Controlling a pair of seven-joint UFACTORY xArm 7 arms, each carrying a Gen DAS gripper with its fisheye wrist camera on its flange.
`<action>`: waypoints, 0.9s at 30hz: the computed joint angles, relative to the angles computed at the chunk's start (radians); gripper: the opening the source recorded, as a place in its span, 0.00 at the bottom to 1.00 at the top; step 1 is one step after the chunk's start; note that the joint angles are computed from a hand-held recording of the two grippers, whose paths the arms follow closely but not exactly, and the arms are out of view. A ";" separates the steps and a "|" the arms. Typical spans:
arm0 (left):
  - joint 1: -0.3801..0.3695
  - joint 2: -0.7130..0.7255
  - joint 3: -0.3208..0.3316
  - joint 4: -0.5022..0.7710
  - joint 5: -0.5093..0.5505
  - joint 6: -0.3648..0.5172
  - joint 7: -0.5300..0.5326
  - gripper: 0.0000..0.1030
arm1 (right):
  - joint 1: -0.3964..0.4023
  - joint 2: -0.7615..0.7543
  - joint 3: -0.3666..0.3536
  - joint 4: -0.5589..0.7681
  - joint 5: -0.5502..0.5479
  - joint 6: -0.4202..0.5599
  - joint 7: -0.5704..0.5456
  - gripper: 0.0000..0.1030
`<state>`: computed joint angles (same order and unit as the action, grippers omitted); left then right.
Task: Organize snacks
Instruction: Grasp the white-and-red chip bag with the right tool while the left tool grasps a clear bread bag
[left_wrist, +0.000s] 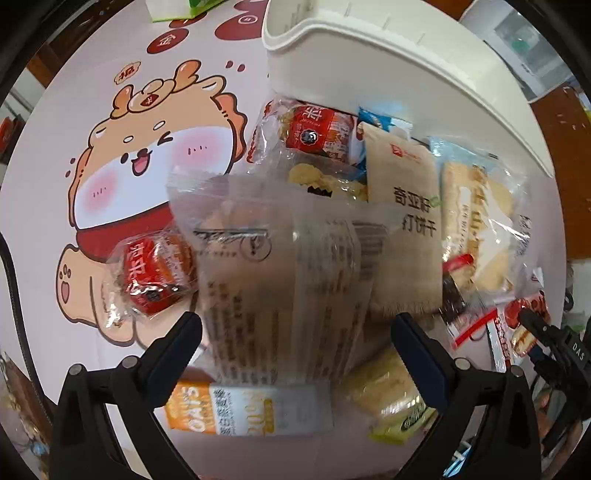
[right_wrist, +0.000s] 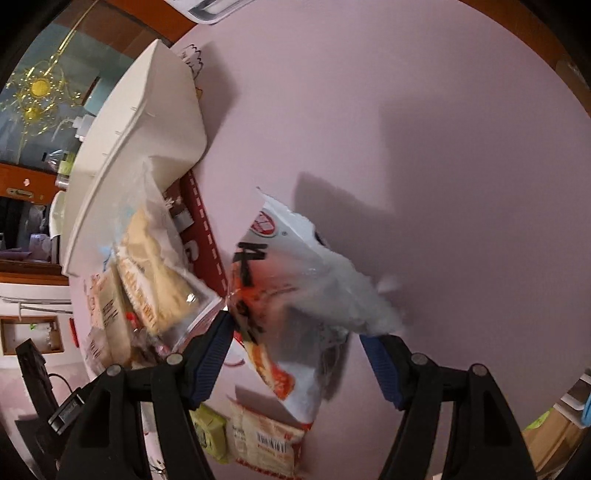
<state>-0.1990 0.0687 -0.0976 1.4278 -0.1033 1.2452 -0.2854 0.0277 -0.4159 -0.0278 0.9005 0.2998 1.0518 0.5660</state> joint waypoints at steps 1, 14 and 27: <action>-0.002 0.008 -0.001 0.005 0.003 -0.001 -0.008 0.98 | -0.002 0.005 0.010 0.005 -0.018 -0.009 0.006 0.71; -0.037 0.015 -0.012 -0.002 0.086 -0.050 -0.072 0.67 | 0.017 0.020 0.033 0.027 -0.116 0.010 -0.022 0.54; 0.000 -0.105 0.003 -0.052 0.031 -0.020 -0.006 0.59 | 0.027 -0.058 0.051 0.061 -0.174 0.060 -0.092 0.50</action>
<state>-0.1991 -0.0359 -0.0948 1.3762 -0.0727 1.2256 -0.2914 0.0551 -0.4741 0.0231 0.9611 0.1260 1.1119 0.4742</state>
